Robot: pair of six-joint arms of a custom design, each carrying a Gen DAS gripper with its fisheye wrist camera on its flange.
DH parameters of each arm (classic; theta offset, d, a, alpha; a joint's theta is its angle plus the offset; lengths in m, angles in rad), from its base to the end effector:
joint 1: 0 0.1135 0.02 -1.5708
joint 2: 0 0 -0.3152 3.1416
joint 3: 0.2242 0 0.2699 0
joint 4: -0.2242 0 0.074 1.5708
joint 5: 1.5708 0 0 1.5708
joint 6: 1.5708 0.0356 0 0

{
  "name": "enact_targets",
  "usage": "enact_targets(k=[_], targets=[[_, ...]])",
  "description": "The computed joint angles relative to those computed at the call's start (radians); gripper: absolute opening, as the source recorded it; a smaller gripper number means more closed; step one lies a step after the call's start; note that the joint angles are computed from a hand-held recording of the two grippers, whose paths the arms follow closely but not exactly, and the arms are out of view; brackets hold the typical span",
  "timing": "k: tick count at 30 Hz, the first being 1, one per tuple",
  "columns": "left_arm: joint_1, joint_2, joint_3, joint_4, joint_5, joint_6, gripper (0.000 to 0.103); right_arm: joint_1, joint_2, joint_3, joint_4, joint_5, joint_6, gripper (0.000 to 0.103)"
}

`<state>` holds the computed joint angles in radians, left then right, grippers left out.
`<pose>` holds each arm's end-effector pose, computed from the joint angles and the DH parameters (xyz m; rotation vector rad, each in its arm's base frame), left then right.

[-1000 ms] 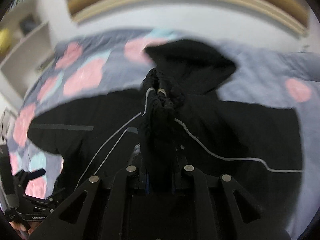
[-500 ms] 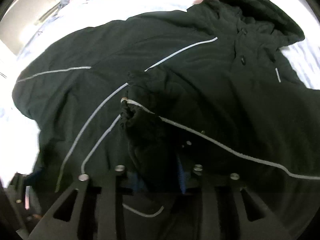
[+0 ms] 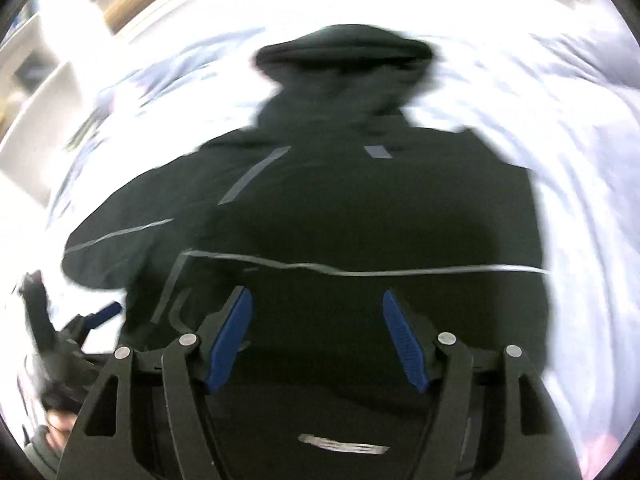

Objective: Fold large clothes
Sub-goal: 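Lift the sleeve cuff with the right gripper and fold it across the jacket body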

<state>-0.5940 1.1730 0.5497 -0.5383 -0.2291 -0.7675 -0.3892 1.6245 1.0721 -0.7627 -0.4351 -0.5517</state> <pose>0.1618 -0.0995 0.1995 -0.2959 2.6644 -0.1104 0.3011 -0.1073 0.2384 -0.2951 2.6805 0.3740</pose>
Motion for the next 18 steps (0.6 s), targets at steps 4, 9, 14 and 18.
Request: enact_targets(k=[4, 9, 14, 18], targets=[[0.160, 0.085, 0.026, 0.199, 0.184, 0.111, 0.102, -0.073, 0.045, 0.043, 0.011, 0.015, 0.026, 0.070], [0.242, 0.305, 0.090, 0.323, 0.317, 0.186, 0.089, -0.086, 0.060, 0.009, 0.073, 0.062, 0.037, 0.070], [0.217, 0.432, 0.170, 0.323, 0.316, 0.231, 0.024, -0.094, 0.076, 0.005, 0.086, 0.076, 0.038, 0.070], [0.242, 0.291, 0.166, 0.284, 0.336, 0.247, 0.018, -0.094, 0.075, 0.010, 0.097, 0.075, 0.048, 0.070]])
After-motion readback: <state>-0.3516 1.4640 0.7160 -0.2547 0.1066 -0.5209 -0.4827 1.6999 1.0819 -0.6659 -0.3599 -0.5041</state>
